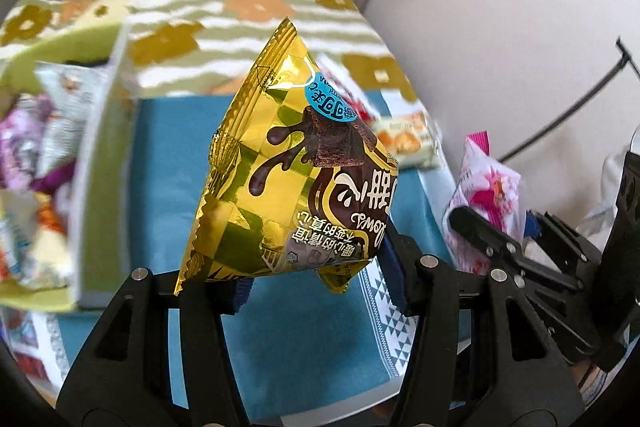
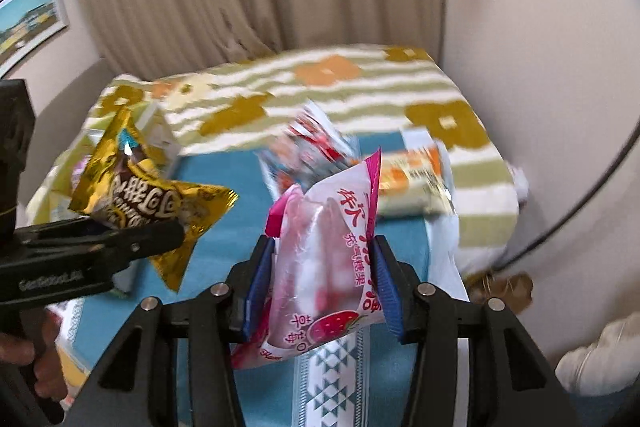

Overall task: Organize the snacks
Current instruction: 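Lift both held bags toward the yellow-green box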

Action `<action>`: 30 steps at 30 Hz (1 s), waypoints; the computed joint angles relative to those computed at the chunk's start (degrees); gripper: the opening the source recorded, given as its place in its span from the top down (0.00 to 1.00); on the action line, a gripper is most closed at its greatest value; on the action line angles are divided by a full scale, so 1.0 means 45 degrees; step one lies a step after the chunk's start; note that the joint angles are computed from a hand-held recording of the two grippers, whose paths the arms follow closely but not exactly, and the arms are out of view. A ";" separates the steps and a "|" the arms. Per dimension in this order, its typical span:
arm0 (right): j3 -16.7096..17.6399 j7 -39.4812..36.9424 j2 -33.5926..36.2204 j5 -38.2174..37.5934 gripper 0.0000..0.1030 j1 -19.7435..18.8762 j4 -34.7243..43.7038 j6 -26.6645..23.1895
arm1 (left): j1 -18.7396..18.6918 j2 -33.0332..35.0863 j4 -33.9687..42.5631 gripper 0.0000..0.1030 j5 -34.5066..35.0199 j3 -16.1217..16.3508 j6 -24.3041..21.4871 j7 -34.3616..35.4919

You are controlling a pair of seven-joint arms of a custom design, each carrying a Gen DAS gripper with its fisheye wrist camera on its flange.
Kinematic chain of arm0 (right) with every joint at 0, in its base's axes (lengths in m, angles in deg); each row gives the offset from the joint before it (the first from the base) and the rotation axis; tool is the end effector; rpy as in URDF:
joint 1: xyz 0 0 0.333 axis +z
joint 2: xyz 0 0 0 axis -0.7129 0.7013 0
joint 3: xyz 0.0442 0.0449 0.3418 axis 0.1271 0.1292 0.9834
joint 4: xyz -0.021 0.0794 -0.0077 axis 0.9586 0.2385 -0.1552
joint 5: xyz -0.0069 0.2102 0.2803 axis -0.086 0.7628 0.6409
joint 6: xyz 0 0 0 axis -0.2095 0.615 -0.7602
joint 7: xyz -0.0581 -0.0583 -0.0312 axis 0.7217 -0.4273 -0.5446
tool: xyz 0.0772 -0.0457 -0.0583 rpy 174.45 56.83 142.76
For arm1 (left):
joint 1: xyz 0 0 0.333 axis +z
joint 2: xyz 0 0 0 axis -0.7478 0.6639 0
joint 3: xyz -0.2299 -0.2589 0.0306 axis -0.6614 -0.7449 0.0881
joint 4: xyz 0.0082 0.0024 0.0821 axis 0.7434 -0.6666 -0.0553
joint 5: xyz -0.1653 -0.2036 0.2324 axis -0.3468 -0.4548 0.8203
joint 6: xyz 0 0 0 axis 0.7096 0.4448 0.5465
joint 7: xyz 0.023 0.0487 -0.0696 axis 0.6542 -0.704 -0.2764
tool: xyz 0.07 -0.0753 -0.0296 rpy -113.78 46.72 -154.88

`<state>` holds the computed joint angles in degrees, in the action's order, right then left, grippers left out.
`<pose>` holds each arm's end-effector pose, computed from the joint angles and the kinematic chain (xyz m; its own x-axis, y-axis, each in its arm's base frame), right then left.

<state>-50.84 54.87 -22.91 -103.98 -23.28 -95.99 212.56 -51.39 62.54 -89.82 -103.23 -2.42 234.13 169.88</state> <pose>0.3858 0.2540 0.5237 0.2772 -0.9530 -0.1220 -0.7308 -0.1267 -0.6707 0.4122 -0.0562 0.5595 -0.0030 -0.9547 0.2975 -0.8345 -0.1616 -0.5269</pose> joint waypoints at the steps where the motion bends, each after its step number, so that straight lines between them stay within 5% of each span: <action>1: -0.0349 -0.0680 -0.0100 0.0550 0.57 0.0517 0.0047 0.0014 | 0.0199 -0.0229 -0.0025 0.52 0.0146 -0.0033 -0.0085 -0.0269; 4: -0.1490 -0.3362 -0.0103 0.2767 0.57 0.2334 0.0412 0.0263 | 0.0879 -0.1026 -0.0148 0.52 0.0839 -0.0068 -0.0395 -0.0940; 9: -0.1721 -0.5729 0.0617 0.5144 0.57 0.3598 0.1451 0.0515 | 0.1668 -0.1809 -0.0234 0.52 0.1495 0.0512 -0.0977 -0.1008; 14: -0.0643 -0.6148 0.1521 0.5719 0.57 0.3376 0.2765 0.0421 | 0.2593 -0.2069 -0.0115 0.52 0.1817 0.1374 -0.1282 -0.0456; 20: 0.0779 -0.3705 0.3359 0.3173 0.57 0.2771 0.5213 -0.0128 | 0.3517 -0.1328 0.0734 0.52 0.1605 0.2788 -0.1856 0.1464; 30: 0.0667 0.0092 0.6273 -0.0177 0.57 0.4144 0.9385 -0.2189 | 0.5135 0.1398 0.2751 0.51 0.1350 0.3555 -0.2766 0.4623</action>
